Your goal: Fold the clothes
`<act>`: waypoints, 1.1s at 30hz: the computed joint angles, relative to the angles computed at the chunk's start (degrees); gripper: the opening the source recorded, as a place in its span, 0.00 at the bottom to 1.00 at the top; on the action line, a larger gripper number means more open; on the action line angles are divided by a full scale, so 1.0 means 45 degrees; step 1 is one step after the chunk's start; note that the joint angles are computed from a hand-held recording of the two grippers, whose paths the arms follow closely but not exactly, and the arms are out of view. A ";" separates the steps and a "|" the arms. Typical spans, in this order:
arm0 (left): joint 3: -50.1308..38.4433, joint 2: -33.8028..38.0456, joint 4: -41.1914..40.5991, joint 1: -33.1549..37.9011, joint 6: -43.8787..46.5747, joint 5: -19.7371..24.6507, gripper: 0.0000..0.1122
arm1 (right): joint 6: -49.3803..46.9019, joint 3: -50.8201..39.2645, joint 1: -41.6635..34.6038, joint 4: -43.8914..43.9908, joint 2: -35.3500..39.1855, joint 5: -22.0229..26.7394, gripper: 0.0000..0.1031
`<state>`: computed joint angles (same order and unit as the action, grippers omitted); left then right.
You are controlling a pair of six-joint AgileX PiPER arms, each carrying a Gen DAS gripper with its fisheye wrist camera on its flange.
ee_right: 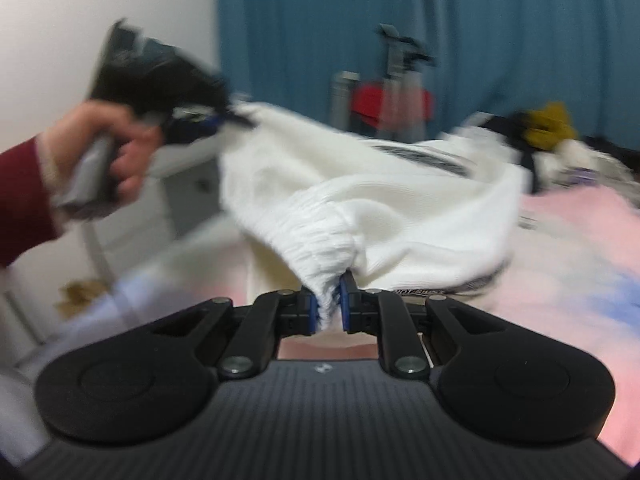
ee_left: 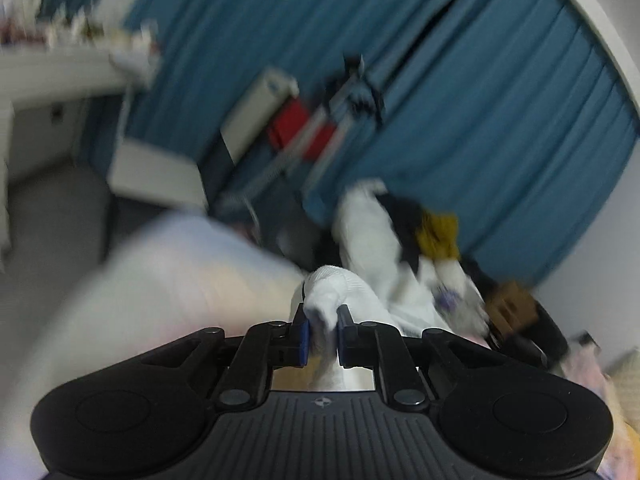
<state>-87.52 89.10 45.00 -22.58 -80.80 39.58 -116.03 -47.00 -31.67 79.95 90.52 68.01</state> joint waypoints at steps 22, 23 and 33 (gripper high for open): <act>0.4657 -0.0440 0.0142 0.2670 0.0352 -0.0484 0.45 | 0.1705 -0.0841 0.5299 0.0076 0.2629 -0.2070 0.35; 0.4796 -0.0898 0.0395 0.2163 0.0118 0.0059 0.51 | 0.1740 -0.0871 0.5272 0.0121 0.2581 -0.1989 0.40; 0.3909 -0.2351 0.3404 -0.4554 -0.2128 0.5689 0.78 | 0.0957 -0.0221 0.3417 0.0455 0.1004 -0.0287 0.85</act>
<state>-69.93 78.52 60.31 -43.07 -90.38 65.19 -111.72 -48.00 -16.29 82.00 95.03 66.72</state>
